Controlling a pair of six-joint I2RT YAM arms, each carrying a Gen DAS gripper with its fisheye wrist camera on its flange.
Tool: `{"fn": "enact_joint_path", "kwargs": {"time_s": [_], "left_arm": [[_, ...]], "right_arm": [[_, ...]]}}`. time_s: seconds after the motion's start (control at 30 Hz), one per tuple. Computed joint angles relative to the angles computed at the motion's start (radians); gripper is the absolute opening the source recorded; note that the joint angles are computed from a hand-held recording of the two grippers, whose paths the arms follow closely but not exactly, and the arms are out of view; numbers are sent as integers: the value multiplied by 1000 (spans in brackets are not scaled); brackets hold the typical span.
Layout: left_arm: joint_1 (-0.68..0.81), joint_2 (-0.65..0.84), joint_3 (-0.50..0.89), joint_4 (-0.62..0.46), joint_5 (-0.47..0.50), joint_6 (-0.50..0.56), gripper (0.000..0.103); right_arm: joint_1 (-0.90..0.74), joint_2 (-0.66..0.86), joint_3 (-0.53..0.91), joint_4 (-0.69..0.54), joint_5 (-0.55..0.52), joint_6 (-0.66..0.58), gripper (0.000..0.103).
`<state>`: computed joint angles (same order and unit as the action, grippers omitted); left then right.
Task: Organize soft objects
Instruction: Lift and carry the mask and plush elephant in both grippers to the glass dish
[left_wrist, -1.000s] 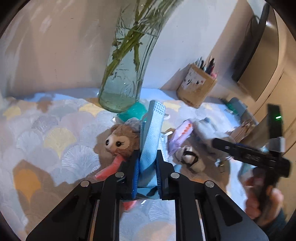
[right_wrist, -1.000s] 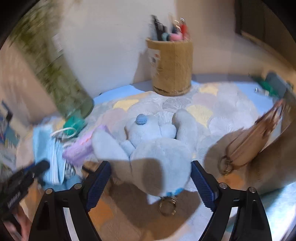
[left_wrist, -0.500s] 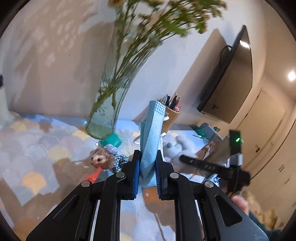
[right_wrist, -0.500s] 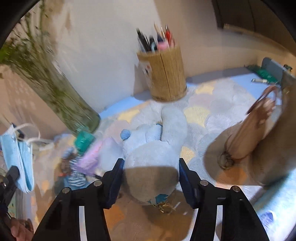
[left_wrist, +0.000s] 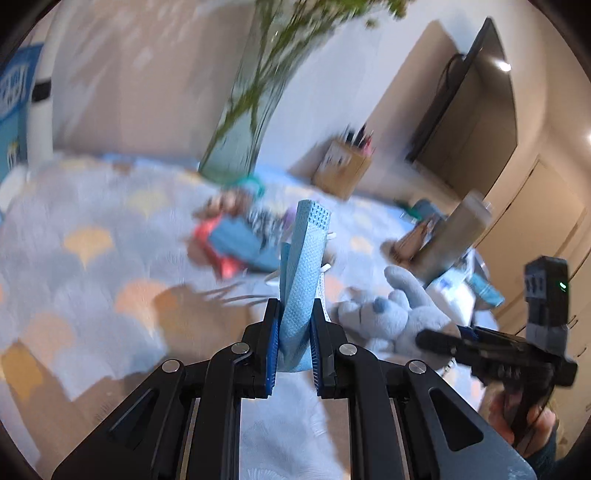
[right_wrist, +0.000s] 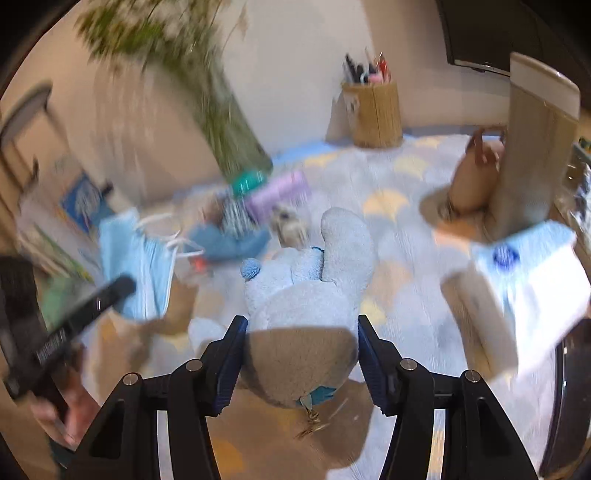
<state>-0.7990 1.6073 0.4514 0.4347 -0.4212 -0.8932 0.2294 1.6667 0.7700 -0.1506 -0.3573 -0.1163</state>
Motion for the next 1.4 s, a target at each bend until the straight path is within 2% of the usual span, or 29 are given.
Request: {"fn": "enact_joint_path", "kwargs": {"time_s": [0.13,0.2,0.27,0.37,0.4,0.43,0.47,0.6,0.63,0.67,0.7,0.8,0.93,1.07,1.23,1.4], "left_arm": [[-8,118,11,74,5,-7,12],[-2,134,15,77,14,-6,12],[7,139,12,92,26,-1,12],[25,164,37,58,61,-14,13],[36,171,45,48,78,-16,18],[47,182,52,41,99,-22,28],[57,192,58,34,115,-31,30],[59,196,60,33,115,-34,30],[52,199,75,6,106,-27,29],[43,200,99,-38,90,-17,28],[24,206,135,-99,61,-8,16],[-9,215,190,-183,17,16,10],[-52,159,188,-197,-12,7,9],[-104,103,229,-241,-65,27,9],[-148,85,353,-307,-96,98,9],[-189,149,561,-378,-102,202,9]], "right_arm": [[29,54,-66,67,66,-22,64],[16,63,-86,78,46,-24,75],[10,74,-90,85,27,-21,81],[-6,119,-69,103,8,-4,82],[-17,136,-60,99,-19,8,83],[-29,152,-49,95,-43,19,83],[-37,154,-51,104,-57,29,83],[-35,152,-63,149,-70,69,82],[-28,152,-73,172,-60,83,77],[-15,146,-87,197,-32,92,61],[3,136,-102,218,2,84,60],[24,108,-142,260,37,65,59],[-13,59,-150,213,-37,48,58],[-61,-62,-164,173,-64,37,58],[-176,-192,-139,69,-127,3,58],[-333,-267,-75,-56,-215,-47,58]]}}
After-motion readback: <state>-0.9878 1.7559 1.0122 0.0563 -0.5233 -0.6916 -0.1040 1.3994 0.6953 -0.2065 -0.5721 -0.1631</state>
